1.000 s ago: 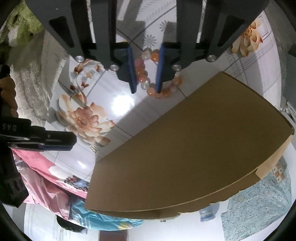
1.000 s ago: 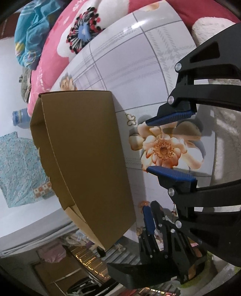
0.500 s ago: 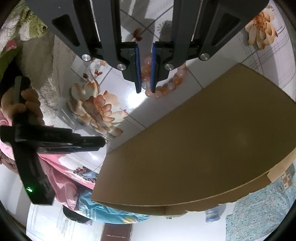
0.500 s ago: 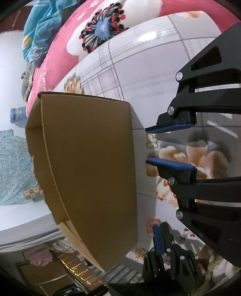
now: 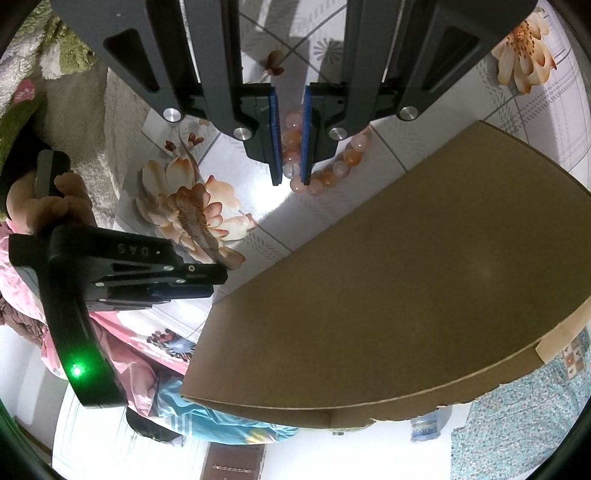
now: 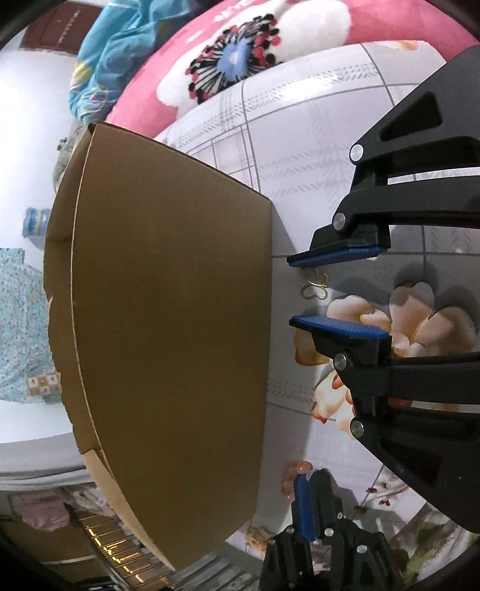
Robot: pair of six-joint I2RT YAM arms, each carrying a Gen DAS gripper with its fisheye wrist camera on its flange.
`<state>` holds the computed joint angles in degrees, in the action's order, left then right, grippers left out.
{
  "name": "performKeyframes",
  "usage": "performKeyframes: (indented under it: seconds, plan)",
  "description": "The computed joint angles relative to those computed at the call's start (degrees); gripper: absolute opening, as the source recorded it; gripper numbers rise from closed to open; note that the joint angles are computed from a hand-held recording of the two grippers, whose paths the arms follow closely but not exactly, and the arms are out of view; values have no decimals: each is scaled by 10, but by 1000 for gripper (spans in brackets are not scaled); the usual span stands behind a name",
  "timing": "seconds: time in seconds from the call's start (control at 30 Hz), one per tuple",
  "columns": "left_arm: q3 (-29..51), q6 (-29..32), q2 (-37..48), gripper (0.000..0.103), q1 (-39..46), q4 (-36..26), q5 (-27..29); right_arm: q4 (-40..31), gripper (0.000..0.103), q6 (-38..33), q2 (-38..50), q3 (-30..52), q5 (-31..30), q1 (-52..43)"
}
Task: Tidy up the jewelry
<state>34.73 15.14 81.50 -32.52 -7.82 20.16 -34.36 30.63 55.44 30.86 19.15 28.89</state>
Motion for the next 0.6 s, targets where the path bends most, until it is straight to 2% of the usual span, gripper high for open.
performKeyframes:
  seconds: [0.1,0.33,0.4,0.6]
  plan:
    - [0,-1,0,9,0,0,1,-1,14,15,12,5,13,13]
    - [-2,-1,-1,9,3,1,5,14,13,30,16,4,4,13]
    - [-2,-1,-1,9,4,1,7,15,0,32,11,3,-5,5]
    - [-2,4,-1,9,6,3,7,10,0,15,-23,-10,-46,-31]
